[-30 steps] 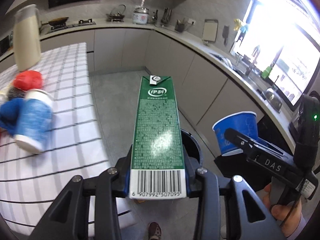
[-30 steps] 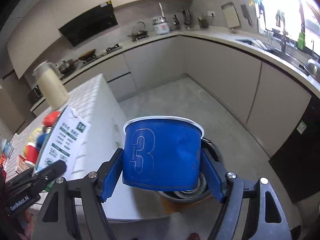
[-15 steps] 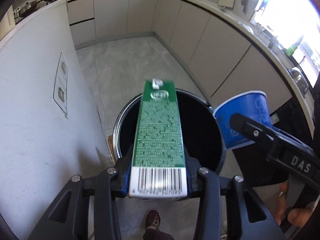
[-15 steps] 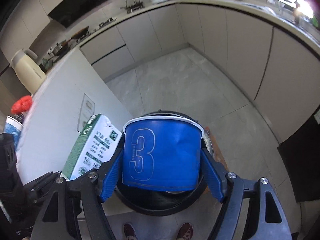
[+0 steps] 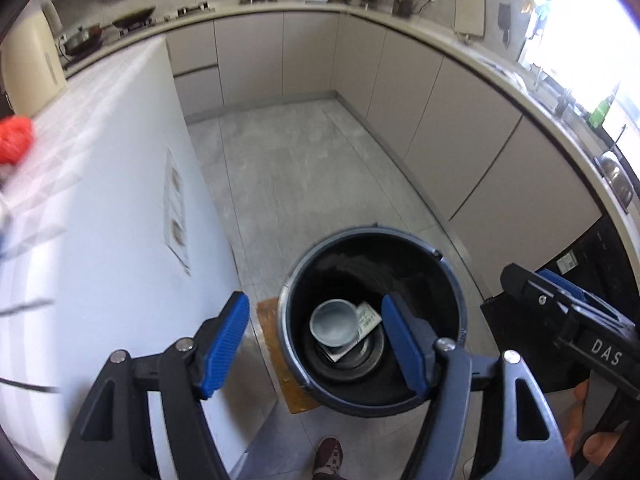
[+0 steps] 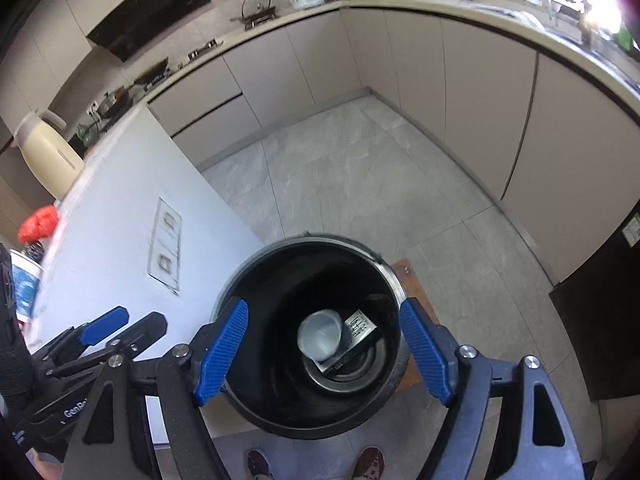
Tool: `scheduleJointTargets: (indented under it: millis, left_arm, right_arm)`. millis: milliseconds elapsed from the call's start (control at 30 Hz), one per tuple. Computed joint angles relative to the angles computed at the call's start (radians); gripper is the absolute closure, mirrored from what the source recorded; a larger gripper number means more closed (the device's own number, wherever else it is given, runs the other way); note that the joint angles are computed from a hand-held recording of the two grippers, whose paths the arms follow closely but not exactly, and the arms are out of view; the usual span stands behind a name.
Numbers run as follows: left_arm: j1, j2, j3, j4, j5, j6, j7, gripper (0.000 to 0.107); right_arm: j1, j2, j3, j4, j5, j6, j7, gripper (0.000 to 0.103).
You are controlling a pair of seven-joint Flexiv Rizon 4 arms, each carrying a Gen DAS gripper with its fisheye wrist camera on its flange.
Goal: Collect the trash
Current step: 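Carry both items to the black bin and open both tools to drop them, then return to the table and grasp the red cup with the left tool while the right grasps the blue cup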
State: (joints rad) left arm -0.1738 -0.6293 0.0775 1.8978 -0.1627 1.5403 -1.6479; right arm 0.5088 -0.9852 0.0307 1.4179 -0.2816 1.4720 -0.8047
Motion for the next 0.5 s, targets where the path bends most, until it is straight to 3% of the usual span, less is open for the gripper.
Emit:
scheduleJointTargets:
  millis: [100, 267, 500]
  left_arm:
    - [-0.007, 0.065, 0.017, 0.031, -0.004, -0.006, 0.012, 0.036]
    - [0.084, 0.162, -0.049, 0.121, -0.001, 0.027, 0.047, 0.036]
    - [0.224, 0.260, -0.132, 0.249, -0.047, 0.106, 0.141, 0.033]
  right_arm:
    - [0.068, 0.064, -0.075, 0.060, -0.002, 0.026, 0.052, 0.023]
    - [0.178, 0.142, -0.176, 0.126, -0.039, 0.024, 0.139, 0.022]
    - [0.272, 0.192, -0.216, 0.137, -0.121, 0.020, 0.241, 0.020]
